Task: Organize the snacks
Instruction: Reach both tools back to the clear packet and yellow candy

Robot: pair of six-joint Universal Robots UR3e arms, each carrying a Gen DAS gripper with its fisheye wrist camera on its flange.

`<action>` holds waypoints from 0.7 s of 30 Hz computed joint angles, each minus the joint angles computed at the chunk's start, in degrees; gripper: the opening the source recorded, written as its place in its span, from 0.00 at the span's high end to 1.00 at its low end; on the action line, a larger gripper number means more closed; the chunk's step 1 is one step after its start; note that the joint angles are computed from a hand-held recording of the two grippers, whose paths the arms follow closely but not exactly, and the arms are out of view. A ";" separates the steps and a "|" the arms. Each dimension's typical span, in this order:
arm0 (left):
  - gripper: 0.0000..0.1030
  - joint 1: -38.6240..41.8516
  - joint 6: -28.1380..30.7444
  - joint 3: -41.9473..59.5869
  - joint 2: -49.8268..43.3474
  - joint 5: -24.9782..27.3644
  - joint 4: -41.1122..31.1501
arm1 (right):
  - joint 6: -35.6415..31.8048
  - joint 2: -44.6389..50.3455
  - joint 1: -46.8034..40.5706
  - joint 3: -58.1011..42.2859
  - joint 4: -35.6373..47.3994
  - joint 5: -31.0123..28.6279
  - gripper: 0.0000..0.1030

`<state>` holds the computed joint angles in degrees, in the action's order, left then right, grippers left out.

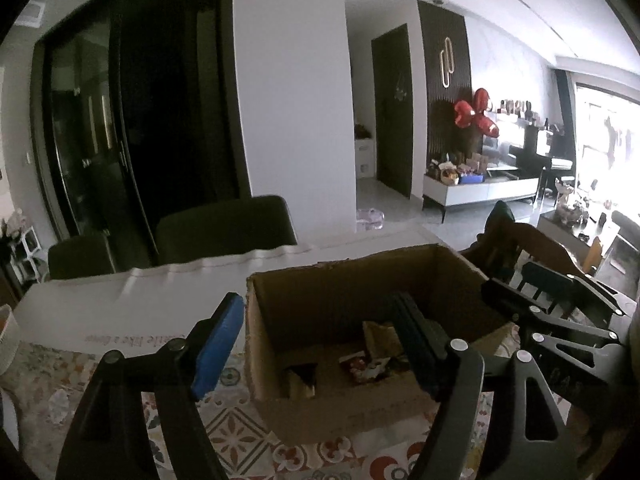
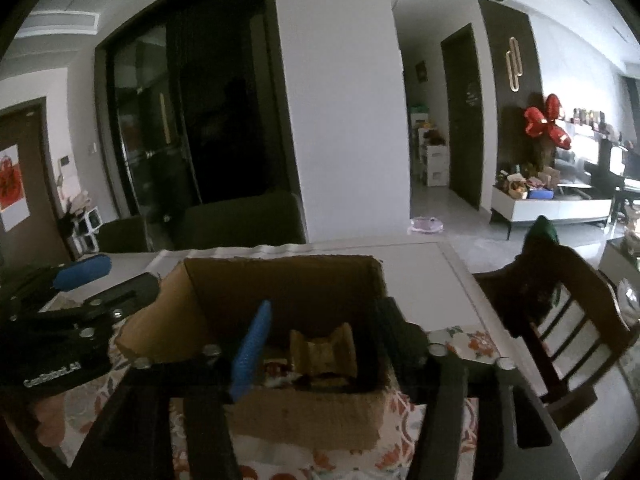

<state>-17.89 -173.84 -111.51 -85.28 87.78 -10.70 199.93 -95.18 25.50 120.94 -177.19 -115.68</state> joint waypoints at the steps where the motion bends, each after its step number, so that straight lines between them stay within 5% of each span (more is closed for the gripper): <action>1: 0.27 -0.12 0.30 -1.25 1.20 -0.20 0.73 | 0.22 -0.48 1.12 0.58 -0.37 -1.50 0.42; 8: 0.27 -1.75 2.13 -7.60 7.12 -0.46 4.44 | 4.07 -4.18 8.36 3.40 0.96 -10.47 0.42; 21: 0.27 -6.18 7.00 -18.63 12.30 1.43 14.20 | 7.83 -10.19 16.23 8.75 6.13 -17.74 0.42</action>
